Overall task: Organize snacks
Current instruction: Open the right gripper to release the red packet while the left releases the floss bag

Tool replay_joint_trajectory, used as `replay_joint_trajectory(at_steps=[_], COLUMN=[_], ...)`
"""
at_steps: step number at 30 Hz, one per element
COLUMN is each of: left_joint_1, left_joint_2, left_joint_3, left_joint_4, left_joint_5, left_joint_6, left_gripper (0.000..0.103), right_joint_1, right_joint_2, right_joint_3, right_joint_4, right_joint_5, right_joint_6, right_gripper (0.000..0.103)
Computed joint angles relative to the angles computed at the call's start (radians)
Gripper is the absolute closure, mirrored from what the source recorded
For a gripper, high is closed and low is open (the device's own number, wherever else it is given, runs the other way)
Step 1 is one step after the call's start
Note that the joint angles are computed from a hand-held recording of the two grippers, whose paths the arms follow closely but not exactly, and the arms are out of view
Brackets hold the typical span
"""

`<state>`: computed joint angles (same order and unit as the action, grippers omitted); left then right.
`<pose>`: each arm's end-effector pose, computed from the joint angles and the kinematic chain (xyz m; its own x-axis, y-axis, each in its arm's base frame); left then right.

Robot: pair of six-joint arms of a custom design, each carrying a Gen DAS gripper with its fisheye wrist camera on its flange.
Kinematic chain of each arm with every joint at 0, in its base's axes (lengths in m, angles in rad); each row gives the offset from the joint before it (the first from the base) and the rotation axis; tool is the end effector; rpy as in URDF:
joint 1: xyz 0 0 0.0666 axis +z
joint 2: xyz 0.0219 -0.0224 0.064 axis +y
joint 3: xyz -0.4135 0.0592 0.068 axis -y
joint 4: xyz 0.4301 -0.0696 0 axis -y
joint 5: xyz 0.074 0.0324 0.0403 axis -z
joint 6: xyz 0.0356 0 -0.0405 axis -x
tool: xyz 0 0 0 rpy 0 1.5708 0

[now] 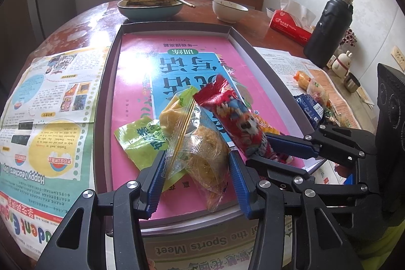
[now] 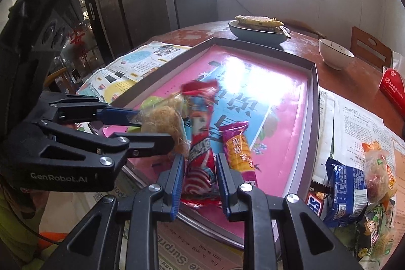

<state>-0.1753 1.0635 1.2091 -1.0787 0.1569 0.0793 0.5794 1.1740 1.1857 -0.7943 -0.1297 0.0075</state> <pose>0.3641 -0.0705 0.4996 -0.8096 0.0639 -0.5835 0.2004 0.9644 -0.1723 0.3594 0.2402 0.4661 -0.5854 -0.3919 -0.7097 -0.6241 0.7766 0.0859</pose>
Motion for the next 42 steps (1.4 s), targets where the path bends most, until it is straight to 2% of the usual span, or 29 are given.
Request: replay_joint_trajectory(at_steps=[16, 24, 31, 39, 42], left_joint_1=[-0.007, -0.018, -0.024, -0.028, -0.029], left_joint_2=[-0.002, -0.004, -0.013, -0.022, -0.03], left_joint_3=[0.003, 0.005, 0.007, 0.006, 0.005], left_joint_4=[-0.004, -0.008, 0.001, 0.001, 0.005], left_joint_5=[-0.005, -0.008, -0.027, -0.032, -0.036], left_joint_6=[0.006, 0.016, 0.023, 0.024, 0.023], left_gripper=[0.051, 0.052, 0.052, 0.052, 0.047], right_joint_1=[-0.018, -0.03, -0.039, -0.038, -0.038], right_joint_2=[-0.03, -0.043, -0.057, -0.068, -0.074], right_joint_3=[-0.016, -0.026, -0.033, -0.04, -0.043], right_joint_4=[-0.003, 0.001, 0.007, 0.013, 0.015], right_joint_5=[-0.021, -0.026, -0.021, -0.017, -0.012], right_joint_6=[-0.027, -0.049, -0.064, -0.073, -0.077], right_gripper=[0.076, 0.072, 0.063, 0.058, 0.053])
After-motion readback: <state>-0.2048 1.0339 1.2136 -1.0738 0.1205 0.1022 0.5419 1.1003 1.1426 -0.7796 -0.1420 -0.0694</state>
